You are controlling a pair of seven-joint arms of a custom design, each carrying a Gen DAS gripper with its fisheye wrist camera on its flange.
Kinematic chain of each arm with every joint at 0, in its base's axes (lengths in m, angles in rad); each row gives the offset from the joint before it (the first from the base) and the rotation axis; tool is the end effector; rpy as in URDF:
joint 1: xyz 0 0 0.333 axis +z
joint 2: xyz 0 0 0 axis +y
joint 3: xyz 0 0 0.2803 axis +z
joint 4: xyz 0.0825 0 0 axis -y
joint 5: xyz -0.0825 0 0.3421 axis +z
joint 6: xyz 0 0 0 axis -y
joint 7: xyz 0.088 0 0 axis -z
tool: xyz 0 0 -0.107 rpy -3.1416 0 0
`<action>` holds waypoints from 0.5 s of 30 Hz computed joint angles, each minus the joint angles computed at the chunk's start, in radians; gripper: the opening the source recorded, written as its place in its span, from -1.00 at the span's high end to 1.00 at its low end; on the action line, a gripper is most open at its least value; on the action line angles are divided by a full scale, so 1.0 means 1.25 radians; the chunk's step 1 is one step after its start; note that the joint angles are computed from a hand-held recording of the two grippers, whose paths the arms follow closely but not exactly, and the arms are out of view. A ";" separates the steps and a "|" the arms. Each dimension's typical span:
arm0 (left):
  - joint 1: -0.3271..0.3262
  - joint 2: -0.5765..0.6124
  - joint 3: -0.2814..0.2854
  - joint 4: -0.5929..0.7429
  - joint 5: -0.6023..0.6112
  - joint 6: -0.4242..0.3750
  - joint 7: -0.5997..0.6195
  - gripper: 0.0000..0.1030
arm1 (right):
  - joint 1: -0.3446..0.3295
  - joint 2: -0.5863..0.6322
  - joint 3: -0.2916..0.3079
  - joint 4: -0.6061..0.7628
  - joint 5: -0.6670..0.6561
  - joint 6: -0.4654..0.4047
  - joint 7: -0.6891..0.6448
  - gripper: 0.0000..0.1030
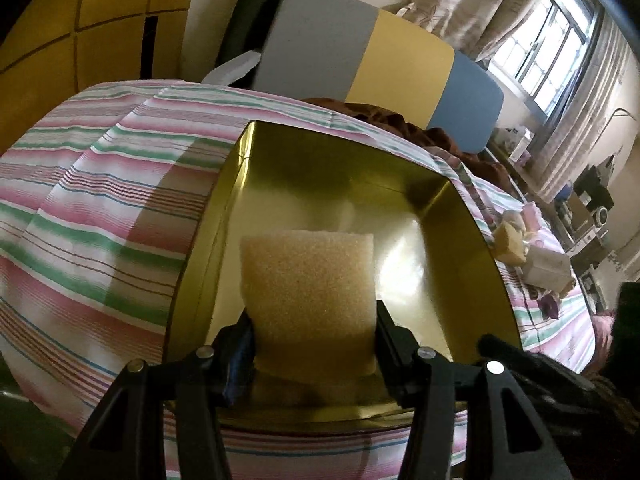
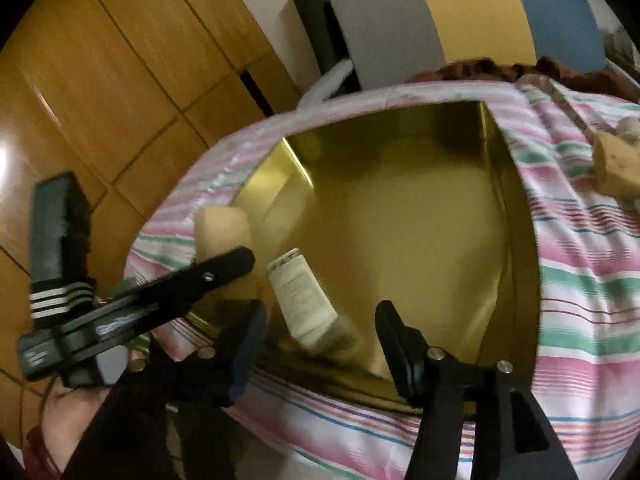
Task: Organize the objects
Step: 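Carry the sponge and box to the gold tray and release both, then move both tools back from the tray toward the pile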
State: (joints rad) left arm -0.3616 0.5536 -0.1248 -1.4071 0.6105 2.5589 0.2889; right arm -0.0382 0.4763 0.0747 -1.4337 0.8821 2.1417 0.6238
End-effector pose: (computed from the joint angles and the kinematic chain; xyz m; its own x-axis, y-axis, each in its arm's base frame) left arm 0.6213 -0.3158 0.4358 0.2977 -0.9056 0.3021 -0.6907 -0.4228 -0.5866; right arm 0.6661 0.0479 0.4407 0.6066 -0.6793 -0.4131 -0.7307 -0.2716 -0.6264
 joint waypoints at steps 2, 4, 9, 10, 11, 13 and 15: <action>-0.012 0.005 0.007 0.021 0.003 -0.044 -0.010 -0.10 | -0.012 -0.029 0.004 -0.038 0.033 0.019 -0.032 -0.15; -0.019 0.008 0.013 0.040 0.001 -0.088 -0.030 -0.15 | -0.014 -0.048 0.001 -0.058 0.049 0.026 -0.044 -0.17; -0.009 -0.045 0.021 -0.036 0.025 -0.029 -0.143 -0.52 | -0.010 -0.077 -0.006 -0.092 0.072 0.041 -0.077 -0.21; -0.007 -0.053 0.020 -0.045 0.031 -0.021 -0.157 -0.57 | -0.009 -0.082 -0.007 -0.098 0.077 0.046 -0.086 -0.21; -0.006 -0.059 0.020 -0.049 0.038 -0.019 -0.168 -0.57 | -0.009 -0.088 -0.008 -0.105 0.081 0.049 -0.095 -0.21; -0.010 -0.068 0.022 -0.053 0.060 -0.020 -0.189 -0.57 | -0.006 -0.095 -0.010 -0.114 0.088 0.058 -0.105 -0.21; -0.023 -0.077 0.031 -0.051 0.096 -0.033 -0.217 -0.57 | -0.009 -0.099 -0.013 -0.116 0.099 0.054 -0.115 -0.21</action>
State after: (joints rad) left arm -0.3902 0.4568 -0.0865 -1.4708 0.7310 2.5172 0.0176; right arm -0.0500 0.3527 0.0581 -1.5794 1.0063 2.2096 0.4801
